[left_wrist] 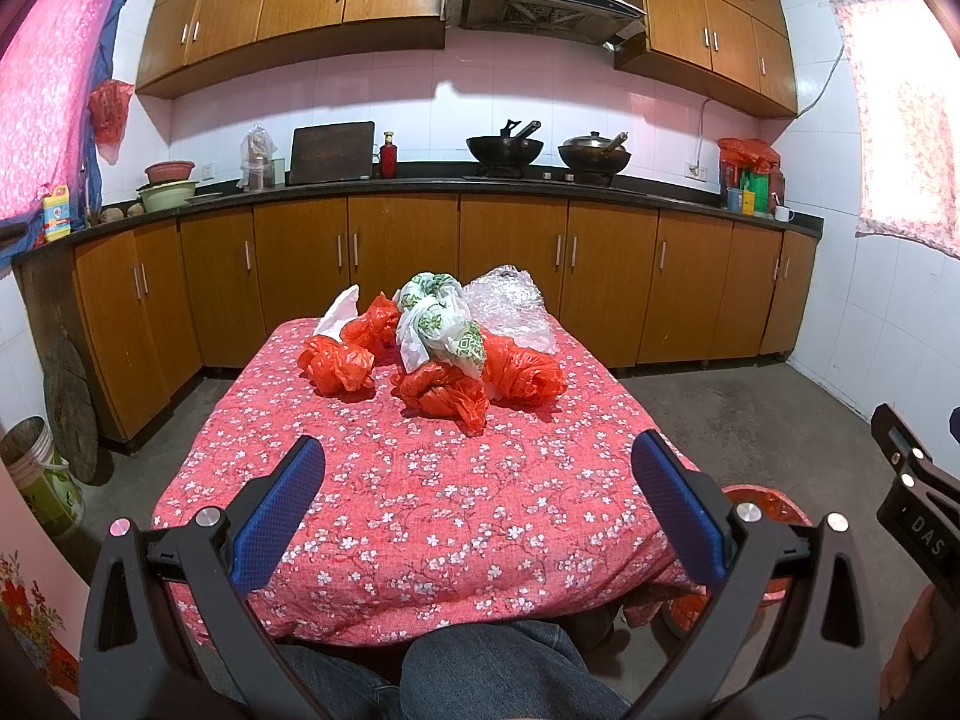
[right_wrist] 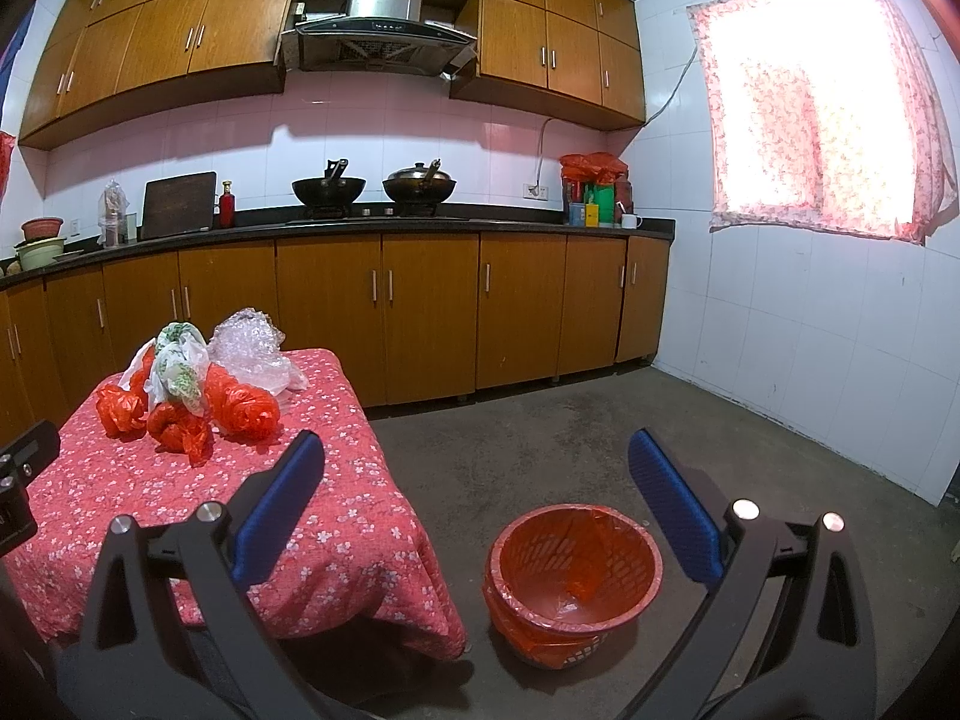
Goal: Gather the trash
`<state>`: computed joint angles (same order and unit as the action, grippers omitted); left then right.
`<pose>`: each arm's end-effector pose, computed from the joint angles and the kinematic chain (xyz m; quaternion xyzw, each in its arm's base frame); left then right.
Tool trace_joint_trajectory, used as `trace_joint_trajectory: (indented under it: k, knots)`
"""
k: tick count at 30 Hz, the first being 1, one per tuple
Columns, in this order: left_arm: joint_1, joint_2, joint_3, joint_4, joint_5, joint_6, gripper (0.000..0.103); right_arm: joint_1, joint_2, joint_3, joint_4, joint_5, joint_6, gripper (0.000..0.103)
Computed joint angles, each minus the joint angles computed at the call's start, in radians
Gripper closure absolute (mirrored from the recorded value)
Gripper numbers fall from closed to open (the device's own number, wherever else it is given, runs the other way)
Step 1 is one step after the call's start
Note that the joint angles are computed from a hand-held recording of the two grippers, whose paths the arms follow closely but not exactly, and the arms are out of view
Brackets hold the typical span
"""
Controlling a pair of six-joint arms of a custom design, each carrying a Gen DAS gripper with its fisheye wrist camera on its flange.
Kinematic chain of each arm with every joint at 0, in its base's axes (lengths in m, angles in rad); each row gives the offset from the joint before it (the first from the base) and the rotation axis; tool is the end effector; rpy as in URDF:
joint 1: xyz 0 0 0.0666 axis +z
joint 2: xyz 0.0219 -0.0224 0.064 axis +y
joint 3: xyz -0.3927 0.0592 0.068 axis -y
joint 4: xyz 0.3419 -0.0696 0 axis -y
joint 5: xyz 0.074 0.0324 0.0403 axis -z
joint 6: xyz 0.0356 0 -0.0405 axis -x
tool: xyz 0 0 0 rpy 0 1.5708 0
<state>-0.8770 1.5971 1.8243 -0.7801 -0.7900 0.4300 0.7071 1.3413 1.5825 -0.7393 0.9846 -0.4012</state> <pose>0.3501 -0.3820 0.5462 -0.0042 0.8275 -0.0066 0.5614 0.3335 0.2454 0.5652 0.1233 0.7855 -0.1085 0.5967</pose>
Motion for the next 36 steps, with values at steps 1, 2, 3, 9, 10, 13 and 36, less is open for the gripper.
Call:
trace_joint_trajectory:
  k: [1,2,3,9,10,13,36]
  knots:
    - [0.0,0.0,0.001,-0.001,0.0,0.0,0.002,0.0,0.0,0.0,0.001,0.0,0.0,0.004]
    - [0.0,0.0,0.0,0.001,0.0,-0.001,0.002,0.0,0.0,-0.001,0.001,0.0,0.0,0.004]
    - [0.0,0.0,0.0,0.001,0.0,-0.001,0.002,-0.001,0.0,0.0,0.0,0.0,0.0,0.004]
    - [0.0,0.0,-0.001,0.001,0.0,-0.001,0.002,-0.002,0.001,0.001,-0.004,0.0,-0.006,0.004]
    - [0.0,0.0,0.0,0.0,0.0,0.001,0.002,-0.002,0.001,0.0,-0.003,-0.002,-0.005,0.004]
    - [0.0,0.0,0.0,0.001,0.0,0.0,0.002,-0.008,-0.001,0.001,-0.004,-0.011,-0.002,0.004]
    - [0.027,0.016,0.023,-0.053,0.001,0.047,0.002,-0.028,0.049,0.049,0.039,-0.08,0.054,0.004]
